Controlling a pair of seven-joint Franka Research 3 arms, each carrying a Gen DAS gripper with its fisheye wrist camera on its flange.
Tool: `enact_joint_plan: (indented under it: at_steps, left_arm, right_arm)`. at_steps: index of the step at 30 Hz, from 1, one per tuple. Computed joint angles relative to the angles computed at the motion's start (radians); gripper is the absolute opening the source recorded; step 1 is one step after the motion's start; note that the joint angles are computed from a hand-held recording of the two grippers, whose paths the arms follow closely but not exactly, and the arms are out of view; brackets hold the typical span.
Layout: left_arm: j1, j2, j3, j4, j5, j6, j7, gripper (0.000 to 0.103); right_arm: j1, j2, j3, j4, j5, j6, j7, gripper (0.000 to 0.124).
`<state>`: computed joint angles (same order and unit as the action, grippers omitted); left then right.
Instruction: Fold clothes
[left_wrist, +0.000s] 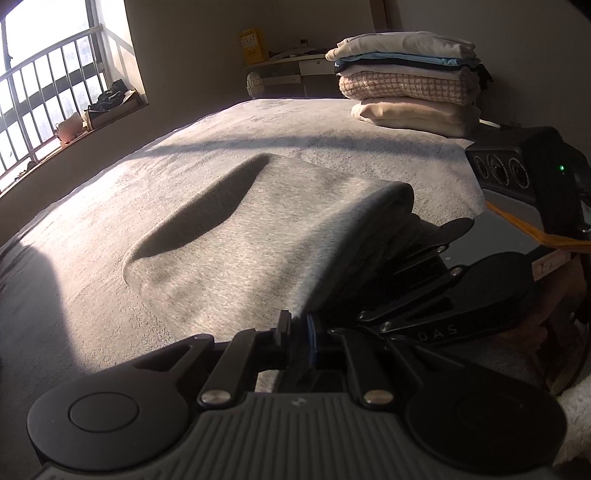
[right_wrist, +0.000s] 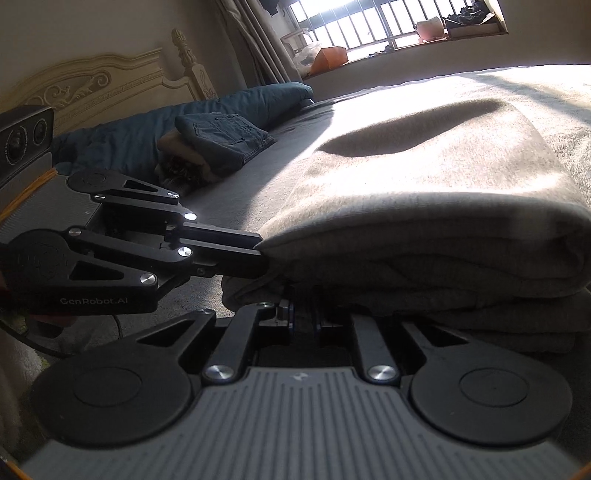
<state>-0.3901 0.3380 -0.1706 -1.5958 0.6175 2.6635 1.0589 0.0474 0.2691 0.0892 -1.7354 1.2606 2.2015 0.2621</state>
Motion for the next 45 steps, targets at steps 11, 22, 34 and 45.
enact_joint_plan:
  at_steps: [11, 22, 34, 45]
  left_arm:
    - [-0.018, 0.04, 0.006, 0.043, 0.035, 0.028, 0.052, 0.035]
    - [-0.051, 0.127, 0.045, 0.132, 0.071, 0.042, 0.067, 0.019]
    - [-0.044, 0.109, 0.05, 0.096, 0.067, 0.086, 0.056, 0.014]
    - [-0.041, 0.096, 0.052, 0.068, 0.072, 0.118, 0.05, 0.012]
  right_arm:
    - [-0.001, -0.113, -0.029, -0.099, 0.047, 0.13, -0.098, 0.009]
    - [0.045, -0.082, -0.009, -0.089, 0.161, 0.468, -0.238, 0.005]
    - [0.021, -0.112, -0.026, -0.107, 0.117, 0.397, -0.215, 0.007]
    - [0.064, -0.092, -0.007, -0.11, 0.021, 0.483, -0.202, 0.0]
